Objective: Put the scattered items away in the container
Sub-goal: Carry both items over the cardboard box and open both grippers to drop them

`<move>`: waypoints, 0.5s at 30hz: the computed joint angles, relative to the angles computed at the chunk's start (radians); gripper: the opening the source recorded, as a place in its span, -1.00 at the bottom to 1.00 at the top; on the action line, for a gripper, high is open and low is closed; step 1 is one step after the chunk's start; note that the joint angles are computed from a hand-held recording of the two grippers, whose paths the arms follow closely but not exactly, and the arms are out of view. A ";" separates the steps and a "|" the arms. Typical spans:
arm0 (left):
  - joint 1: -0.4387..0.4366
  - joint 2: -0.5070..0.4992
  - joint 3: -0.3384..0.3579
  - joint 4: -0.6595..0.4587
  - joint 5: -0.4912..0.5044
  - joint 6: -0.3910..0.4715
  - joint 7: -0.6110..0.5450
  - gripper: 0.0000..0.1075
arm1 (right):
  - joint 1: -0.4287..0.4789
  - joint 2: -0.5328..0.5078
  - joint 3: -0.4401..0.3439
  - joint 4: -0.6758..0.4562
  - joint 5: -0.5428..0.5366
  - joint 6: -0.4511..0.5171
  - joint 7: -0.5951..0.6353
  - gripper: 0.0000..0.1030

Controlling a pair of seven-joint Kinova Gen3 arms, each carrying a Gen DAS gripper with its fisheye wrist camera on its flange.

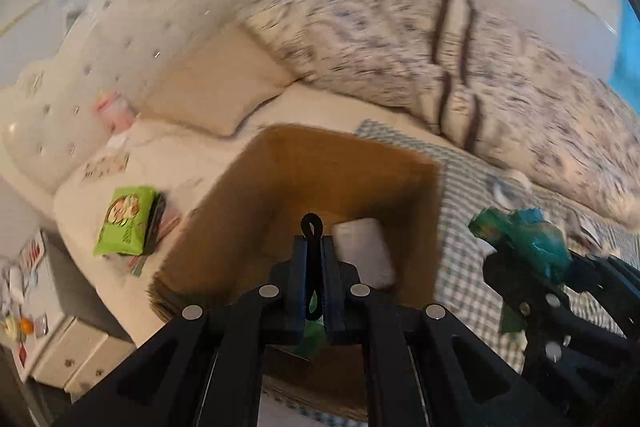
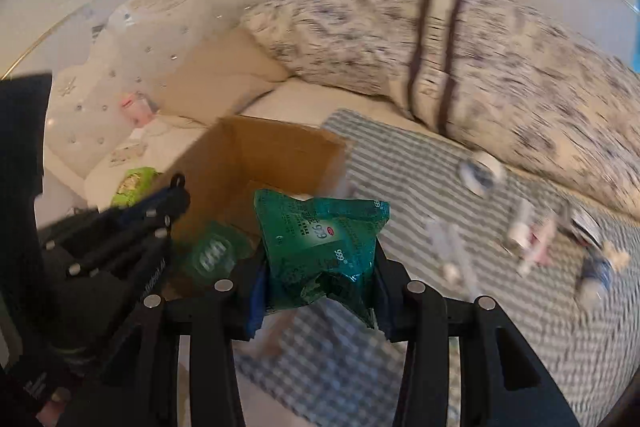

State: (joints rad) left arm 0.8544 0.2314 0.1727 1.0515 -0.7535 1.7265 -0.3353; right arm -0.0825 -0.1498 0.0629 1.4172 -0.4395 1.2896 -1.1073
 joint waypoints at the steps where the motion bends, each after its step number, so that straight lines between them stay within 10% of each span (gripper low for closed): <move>1: -0.018 -0.012 -0.007 0.028 0.019 -0.012 0.006 -0.89 | -0.014 0.028 -0.016 -0.013 -0.008 -0.001 -0.012 -0.18; 9: -0.147 -0.073 0.018 0.198 0.142 -0.180 0.003 -0.66 | -0.060 0.211 -0.113 -0.044 0.019 -0.020 -0.119 -0.12; 15: -0.174 -0.106 0.034 0.229 0.126 -0.166 0.119 0.71 | -0.011 0.247 -0.098 -0.074 -0.025 0.024 -0.122 0.12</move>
